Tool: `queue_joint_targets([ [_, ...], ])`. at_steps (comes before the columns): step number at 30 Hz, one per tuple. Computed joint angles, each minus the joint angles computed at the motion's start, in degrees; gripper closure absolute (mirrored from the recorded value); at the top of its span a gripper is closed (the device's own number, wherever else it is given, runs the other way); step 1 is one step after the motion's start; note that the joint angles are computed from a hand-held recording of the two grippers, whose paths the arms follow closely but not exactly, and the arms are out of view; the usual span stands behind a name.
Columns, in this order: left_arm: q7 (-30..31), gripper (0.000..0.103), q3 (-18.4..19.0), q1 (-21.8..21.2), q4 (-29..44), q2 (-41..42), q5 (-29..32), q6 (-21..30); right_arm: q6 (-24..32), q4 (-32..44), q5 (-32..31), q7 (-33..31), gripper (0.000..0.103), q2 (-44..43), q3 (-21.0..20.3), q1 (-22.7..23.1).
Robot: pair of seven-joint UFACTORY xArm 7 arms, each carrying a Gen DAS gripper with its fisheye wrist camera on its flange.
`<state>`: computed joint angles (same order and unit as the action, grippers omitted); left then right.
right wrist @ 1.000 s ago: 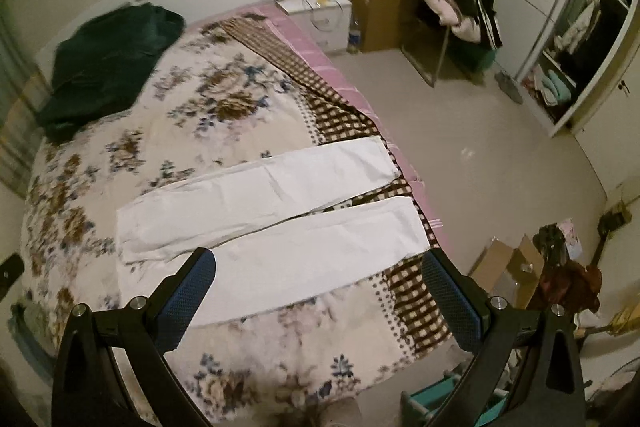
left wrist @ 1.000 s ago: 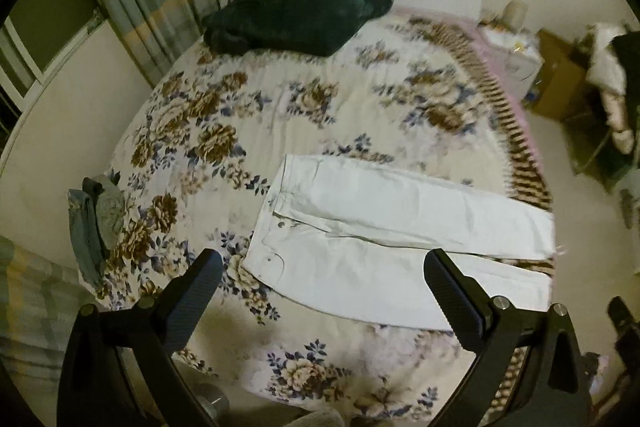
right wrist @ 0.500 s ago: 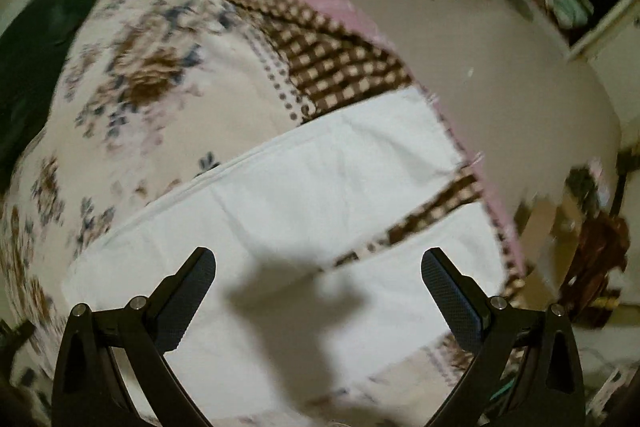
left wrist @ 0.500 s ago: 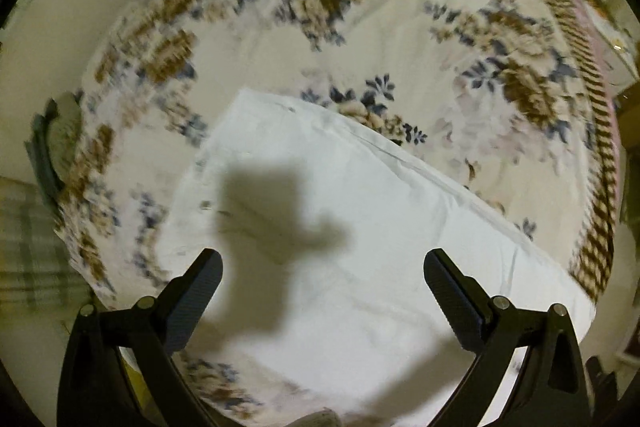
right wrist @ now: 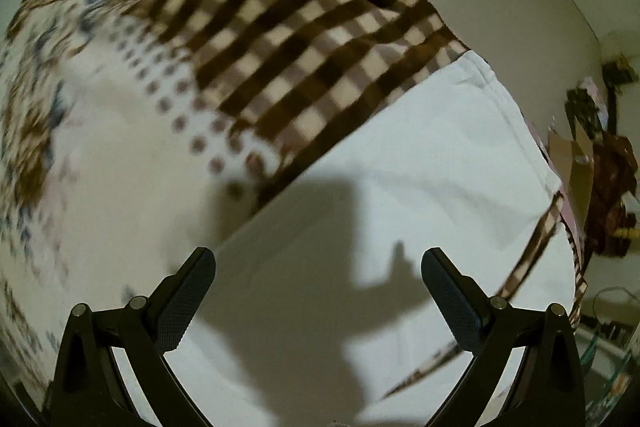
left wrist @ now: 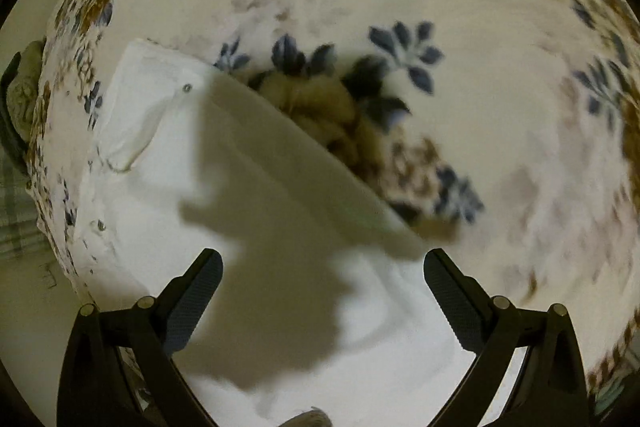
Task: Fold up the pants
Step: 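Lower both grippers toward the hem ends of the white trouser legs, then grasp the trouser leg hems with both grippers and lift them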
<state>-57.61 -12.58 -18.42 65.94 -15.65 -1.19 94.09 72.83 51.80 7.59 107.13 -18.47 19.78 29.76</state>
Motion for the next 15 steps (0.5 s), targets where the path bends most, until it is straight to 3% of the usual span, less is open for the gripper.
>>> queue_joint_targets([
  [5, 0.4, 0.0, 0.0, 0.2, 0.6, 3.8, 3.4, 0.5, -3.2, -2.9, 0.6, -0.7, 0.0, 0.8, -1.7, -1.4],
  [10, 1.3, 0.004, 1.4, 0.5, -2.2, 3.5, 2.1, -2.0, -6.9, -6.5, 2.5, -1.8, 0.0, 0.3, -3.0, -2.2],
  [12, 2.7, 0.02, 1.9, 0.7, -4.6, 1.3, 1.0, -5.3, -7.6, -7.5, 3.2, -1.8, 0.002, -0.1, -3.0, -2.3],
  [13, 3.5, 0.036, 2.2, 0.9, -6.1, -0.5, 1.0, -6.5, -7.4, -7.7, 3.4, -1.3, 0.007, -0.5, -2.6, -2.0],
  [14, 3.9, 0.061, 2.2, 1.2, -6.9, -2.0, 1.1, -7.5, -6.9, -7.9, 3.5, -1.1, 0.012, -0.9, -2.5, -1.9],
  [15, 3.9, 0.071, 2.0, 1.4, -6.9, -2.9, 1.6, -7.3, -7.0, -8.2, 3.6, -0.9, 0.015, -1.2, -2.4, -1.9],
])
